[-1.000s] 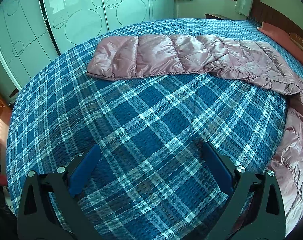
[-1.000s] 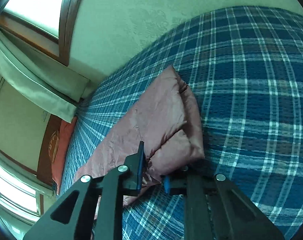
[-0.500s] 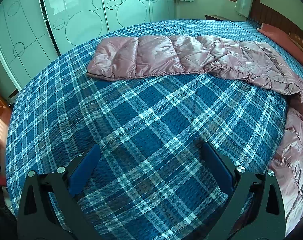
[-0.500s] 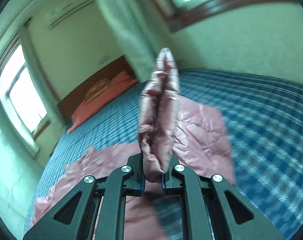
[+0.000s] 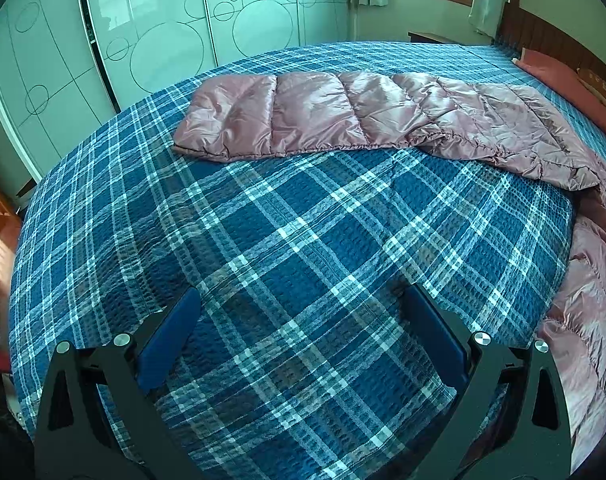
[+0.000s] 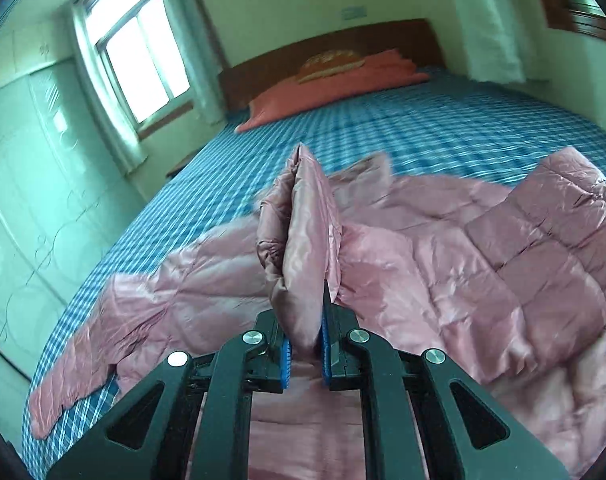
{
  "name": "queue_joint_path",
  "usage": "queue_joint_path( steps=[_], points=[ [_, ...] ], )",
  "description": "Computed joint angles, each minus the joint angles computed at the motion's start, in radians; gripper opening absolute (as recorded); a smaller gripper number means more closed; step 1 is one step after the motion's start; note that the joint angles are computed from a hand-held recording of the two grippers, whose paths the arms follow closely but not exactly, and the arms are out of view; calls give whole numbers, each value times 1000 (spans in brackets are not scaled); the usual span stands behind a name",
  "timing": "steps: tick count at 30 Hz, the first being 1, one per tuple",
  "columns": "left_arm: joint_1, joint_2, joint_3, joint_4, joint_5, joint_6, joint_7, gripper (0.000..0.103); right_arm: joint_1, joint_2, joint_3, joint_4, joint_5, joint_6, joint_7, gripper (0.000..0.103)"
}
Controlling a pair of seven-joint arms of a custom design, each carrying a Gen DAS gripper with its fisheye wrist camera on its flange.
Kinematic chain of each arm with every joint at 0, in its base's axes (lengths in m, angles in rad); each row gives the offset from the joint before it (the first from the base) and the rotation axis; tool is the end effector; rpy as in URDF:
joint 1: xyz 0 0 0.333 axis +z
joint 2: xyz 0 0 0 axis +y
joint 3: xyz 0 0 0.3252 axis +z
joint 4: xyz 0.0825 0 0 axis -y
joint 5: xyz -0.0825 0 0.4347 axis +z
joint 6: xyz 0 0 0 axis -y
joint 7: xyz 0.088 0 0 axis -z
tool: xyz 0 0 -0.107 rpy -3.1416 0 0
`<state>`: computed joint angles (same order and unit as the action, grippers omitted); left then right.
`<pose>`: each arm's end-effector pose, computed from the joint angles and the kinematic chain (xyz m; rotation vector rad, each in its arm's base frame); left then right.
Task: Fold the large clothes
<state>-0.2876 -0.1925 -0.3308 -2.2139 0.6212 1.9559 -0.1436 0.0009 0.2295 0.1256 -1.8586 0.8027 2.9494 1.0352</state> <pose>0.4544 -0.2811 0.4483 -2.3550 0.9017 -0.2034 0.7022 0.0353 0.4670 -1.5258 1.6533 -0.4711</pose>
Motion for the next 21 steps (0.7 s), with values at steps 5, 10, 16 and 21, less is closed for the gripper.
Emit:
queue_joint_path(
  steps=[5,10,16,21],
  points=[
    [3,-2,1,-6,7,8,-4,101,62,55,-4,32,-109,-45,87,11],
    [7,-3,5,-11,13,16,-3,101,110,110,-31,81,-276,-131,236,14],
    [4,-2,-1,-9,11,11,-9,101,15,33,54,28,-87,-176,65,61],
    [4,0,1,-8,14,11,-9,101,6,-74,-31,-67,-13,-87,-22,61]
  ],
)
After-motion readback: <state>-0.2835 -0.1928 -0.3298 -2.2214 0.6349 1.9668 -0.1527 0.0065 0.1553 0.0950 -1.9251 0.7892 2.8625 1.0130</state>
